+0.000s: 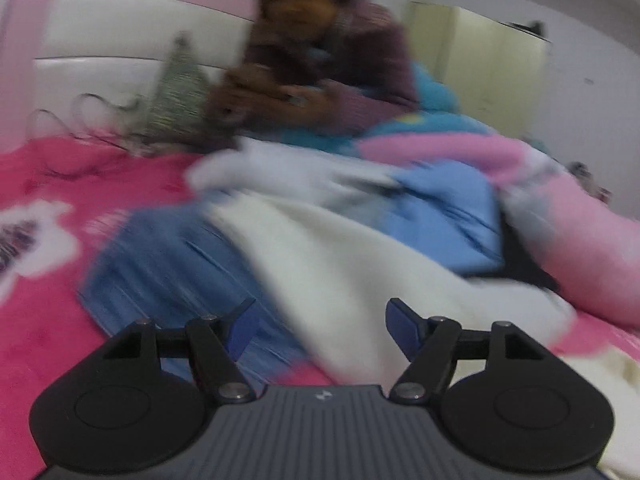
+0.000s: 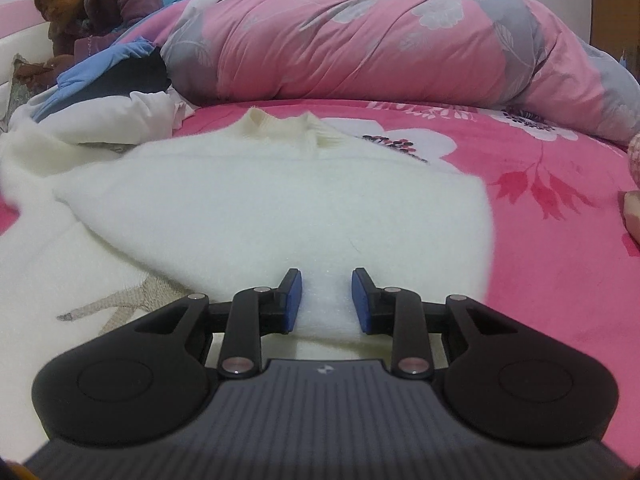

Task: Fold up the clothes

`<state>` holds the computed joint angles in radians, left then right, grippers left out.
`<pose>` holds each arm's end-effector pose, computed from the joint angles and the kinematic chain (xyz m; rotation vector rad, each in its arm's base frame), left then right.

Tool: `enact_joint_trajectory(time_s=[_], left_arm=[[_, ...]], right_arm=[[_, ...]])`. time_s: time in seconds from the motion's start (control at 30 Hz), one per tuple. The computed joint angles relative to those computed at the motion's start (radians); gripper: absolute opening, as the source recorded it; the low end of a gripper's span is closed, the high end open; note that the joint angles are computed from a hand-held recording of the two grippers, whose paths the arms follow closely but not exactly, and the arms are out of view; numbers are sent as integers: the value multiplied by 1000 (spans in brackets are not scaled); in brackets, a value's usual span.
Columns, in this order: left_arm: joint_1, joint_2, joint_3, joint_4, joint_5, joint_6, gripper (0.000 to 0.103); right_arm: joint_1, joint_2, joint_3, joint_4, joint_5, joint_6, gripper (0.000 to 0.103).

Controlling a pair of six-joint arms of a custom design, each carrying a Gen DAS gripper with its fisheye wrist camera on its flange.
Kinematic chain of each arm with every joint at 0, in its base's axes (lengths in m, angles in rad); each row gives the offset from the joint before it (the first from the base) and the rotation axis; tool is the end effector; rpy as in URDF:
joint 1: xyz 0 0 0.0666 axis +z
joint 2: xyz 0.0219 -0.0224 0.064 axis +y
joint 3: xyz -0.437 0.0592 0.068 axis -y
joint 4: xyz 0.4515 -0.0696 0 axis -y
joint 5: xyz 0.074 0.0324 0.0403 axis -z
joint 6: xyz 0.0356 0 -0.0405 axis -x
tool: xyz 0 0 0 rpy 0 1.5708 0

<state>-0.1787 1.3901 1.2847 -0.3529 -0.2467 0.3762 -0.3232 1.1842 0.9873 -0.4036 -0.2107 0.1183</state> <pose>0.5491 -0.0908 0.4770 -0.3523 1.9847 -0.1026 0.4314 -0.1371 0.4110 0.1008 2.1540 -0.0264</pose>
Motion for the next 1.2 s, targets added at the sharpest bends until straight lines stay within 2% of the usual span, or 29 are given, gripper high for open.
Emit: enact_joint_trajectory(time_s=[0.1,0.23,0.4,0.57,0.63,0.7,0.8,1.0,1.2], left_arm=[[57,43,43,25,23,-7,69],[110,116,118,20,83,-44,67],[137,203,206,-43,131,-86,65],[139,233,222,-33,130,-135,45],[136,232,218,-12,122,-150,21],[132,228,220,-4,117,-155,12],[119,201,204,24,104,-164,11],[58,96,183,89,148,-160,10],[-97,41,255,107,241,-191,10]], right_arm=[[2,-1,-2,1,4,-1,27],[0,0,-1,3,1,-6,27],[-2,0,-2,5,-2,-12,28],[-4,1,-1,5,-8,-17,28],[-4,3,1,5,-7,-18,28],[-4,2,0,6,-7,-18,28],[-3,2,0,8,-7,-18,28],[-9,3,-3,15,-22,-26,28],[-17,2,-7,25,-40,-37,28]])
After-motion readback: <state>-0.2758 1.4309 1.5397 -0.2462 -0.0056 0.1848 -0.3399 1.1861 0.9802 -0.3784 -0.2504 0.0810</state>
